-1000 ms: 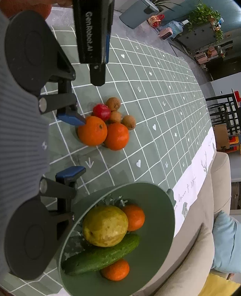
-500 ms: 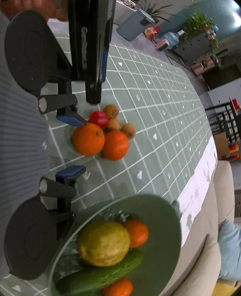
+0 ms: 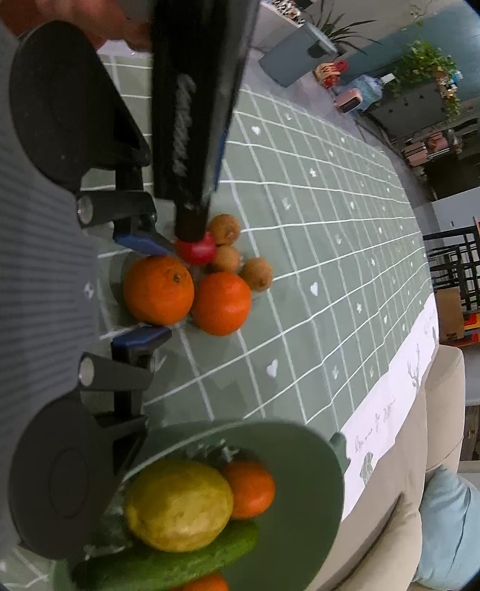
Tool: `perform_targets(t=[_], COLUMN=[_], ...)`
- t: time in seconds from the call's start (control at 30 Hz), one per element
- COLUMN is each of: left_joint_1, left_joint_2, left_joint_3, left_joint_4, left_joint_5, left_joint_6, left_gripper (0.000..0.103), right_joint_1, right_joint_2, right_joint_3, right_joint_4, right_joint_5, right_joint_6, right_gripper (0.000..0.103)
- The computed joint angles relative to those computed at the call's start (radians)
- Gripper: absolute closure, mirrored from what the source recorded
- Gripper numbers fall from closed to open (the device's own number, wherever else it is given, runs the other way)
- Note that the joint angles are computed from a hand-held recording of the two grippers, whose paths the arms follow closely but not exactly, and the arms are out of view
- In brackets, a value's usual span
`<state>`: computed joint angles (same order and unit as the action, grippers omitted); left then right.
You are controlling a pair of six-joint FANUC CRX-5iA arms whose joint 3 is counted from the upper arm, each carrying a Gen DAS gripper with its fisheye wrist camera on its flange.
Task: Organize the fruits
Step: 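Close the right tool on the orange while the left tool grasps the red tomato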
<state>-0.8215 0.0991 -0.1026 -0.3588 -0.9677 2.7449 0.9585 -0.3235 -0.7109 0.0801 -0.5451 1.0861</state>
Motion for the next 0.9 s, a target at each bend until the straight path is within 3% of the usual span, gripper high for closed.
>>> perform_targets(t=[0.43,0.77,0.9], left_joint_1=[0.013,-0.037,-0.048], left_joint_2=[0.063,0.134,0.143], left_joint_3=[0.05,0.152,0.167], left_joint_4=[0.009,-0.055,-0.063], left_joint_5=[-0.031,-0.147,-0.172], left_joint_6=[-0.02,-0.119,-0.089], left_gripper=[0.07,0.075,0.075], right_joint_1=[-0.028,-0.041,-0.052], right_joint_2=[-0.023,-0.055,-0.082], right_joint_3=[0.015,0.021,0.024], right_joint_4=[-0.064,-0.081,-0.094], right_joint_5=[-0.062,-0.137,-0.177], right_joint_6=[0.071,0.099,0.116], right_gripper=[0.064,0.064,0.064])
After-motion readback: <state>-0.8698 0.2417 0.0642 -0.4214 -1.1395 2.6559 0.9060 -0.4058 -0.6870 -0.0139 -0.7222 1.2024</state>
